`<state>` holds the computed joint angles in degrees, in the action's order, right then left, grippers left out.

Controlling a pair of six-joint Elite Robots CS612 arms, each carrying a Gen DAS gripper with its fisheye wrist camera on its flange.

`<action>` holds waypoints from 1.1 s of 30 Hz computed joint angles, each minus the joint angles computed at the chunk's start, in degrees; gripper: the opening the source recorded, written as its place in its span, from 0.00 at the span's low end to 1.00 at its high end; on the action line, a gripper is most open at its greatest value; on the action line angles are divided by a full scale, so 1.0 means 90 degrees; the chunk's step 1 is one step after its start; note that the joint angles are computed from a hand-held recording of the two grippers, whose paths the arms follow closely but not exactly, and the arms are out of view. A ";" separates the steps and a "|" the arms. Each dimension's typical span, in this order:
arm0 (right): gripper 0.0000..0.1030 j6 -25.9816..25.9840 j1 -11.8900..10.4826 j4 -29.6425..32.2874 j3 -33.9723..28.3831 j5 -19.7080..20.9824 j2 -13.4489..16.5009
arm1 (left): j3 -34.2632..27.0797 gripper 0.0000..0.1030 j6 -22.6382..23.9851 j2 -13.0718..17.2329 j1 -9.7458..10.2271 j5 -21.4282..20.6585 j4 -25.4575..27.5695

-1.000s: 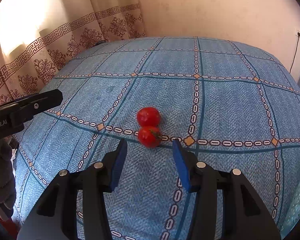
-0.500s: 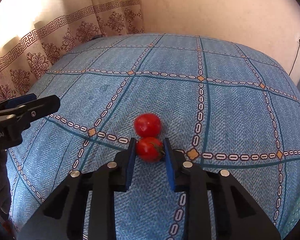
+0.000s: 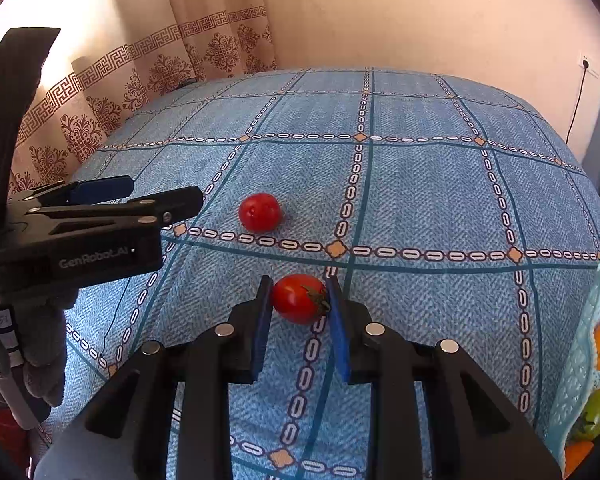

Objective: Organize fruits
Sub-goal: 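Grasp one red cherry tomato with the right tool while the left tool grasps the other, then carry both cherry tomatoes over the blue basket and open both tools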

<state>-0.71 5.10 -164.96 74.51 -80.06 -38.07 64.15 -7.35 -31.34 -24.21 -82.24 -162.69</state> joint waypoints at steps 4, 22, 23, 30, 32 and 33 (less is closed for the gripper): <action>0.27 0.0044 -0.0037 -0.0029 0.0220 -0.0035 -0.0117 | -0.0259 0.82 -0.0031 0.0129 -0.0033 -0.0178 0.0341; 0.27 0.0274 -0.0105 -0.0424 0.0573 0.0231 -0.0201 | -0.0816 0.51 0.0154 0.0453 -0.0175 -0.0500 0.0776; 0.27 0.0280 -0.0106 -0.0437 0.0578 0.0236 -0.0200 | -0.0851 0.49 0.0149 0.0474 -0.0169 -0.0549 0.0807; 0.27 0.0314 -0.0095 -0.0538 0.0622 0.0202 -0.0207 | -0.0801 0.34 0.0307 0.0524 -0.0174 -0.0705 0.0455; 0.27 0.0348 -0.0098 -0.0561 0.0639 0.0207 -0.0214 | -0.0754 0.33 0.0342 0.0515 -0.0165 -0.0748 0.0354; 0.27 0.0361 -0.0095 -0.0566 0.0646 0.0196 -0.0219 | -0.0726 0.32 0.0362 0.0505 -0.0162 -0.0768 0.0319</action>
